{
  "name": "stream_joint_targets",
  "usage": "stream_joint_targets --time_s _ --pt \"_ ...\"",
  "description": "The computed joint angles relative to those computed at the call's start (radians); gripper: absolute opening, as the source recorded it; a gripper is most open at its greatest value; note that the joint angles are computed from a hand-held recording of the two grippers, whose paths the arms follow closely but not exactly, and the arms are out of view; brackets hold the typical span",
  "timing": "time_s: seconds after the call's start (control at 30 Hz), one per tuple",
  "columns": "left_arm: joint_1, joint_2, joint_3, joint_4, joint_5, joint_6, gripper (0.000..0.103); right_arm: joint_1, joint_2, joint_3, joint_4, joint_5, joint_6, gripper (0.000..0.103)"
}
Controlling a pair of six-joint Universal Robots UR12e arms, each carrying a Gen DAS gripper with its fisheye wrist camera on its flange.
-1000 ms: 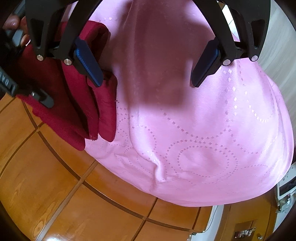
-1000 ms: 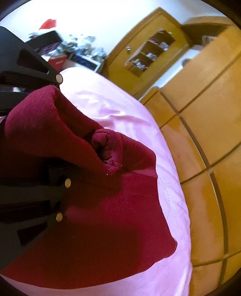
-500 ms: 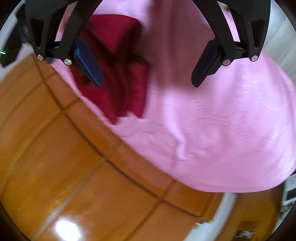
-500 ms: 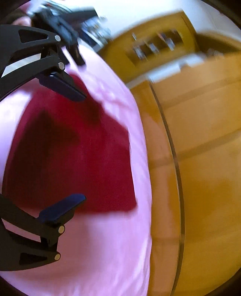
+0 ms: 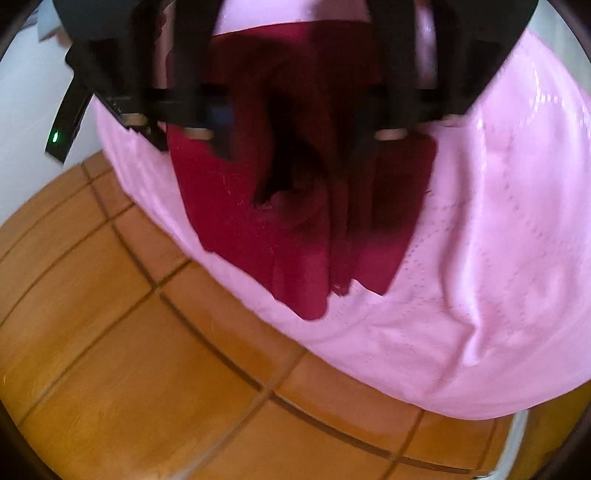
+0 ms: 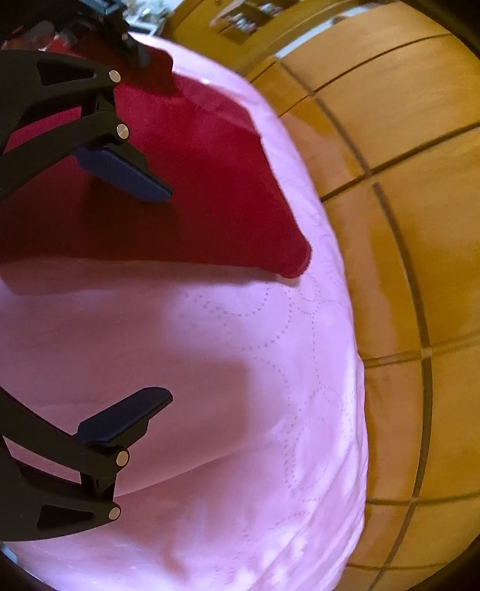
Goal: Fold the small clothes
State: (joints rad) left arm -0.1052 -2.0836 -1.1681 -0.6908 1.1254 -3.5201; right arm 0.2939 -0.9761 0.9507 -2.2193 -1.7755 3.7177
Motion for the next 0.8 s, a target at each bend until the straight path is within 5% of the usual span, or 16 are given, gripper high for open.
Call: stream_joint_targets --time_s 0.03,0.27,0.5,0.67,0.8 --pt "-0.003 -0.002 0.010 -0.014 0.013 0.017 0.022 0.003 0.016 -0.030 0.023 -0.011 -0.019 0.099" --pt "0.022 0.078 -0.099 0.146 -0.035 0.063 0.018 0.028 0.021 -0.060 0.039 -0.029 -0.187 0.099" --pt "0.029 0.067 -0.134 0.046 0.033 0.051 0.021 0.060 0.036 -0.040 0.004 -0.107 -0.304 0.099" --pt "0.037 0.064 -0.177 0.133 0.024 0.067 0.038 0.071 0.031 0.032 -0.145 -0.153 -0.406 0.099" --pt "0.038 0.077 -0.189 0.160 0.042 0.000 0.058 0.044 -0.002 0.078 -0.175 -0.051 -0.313 0.099"
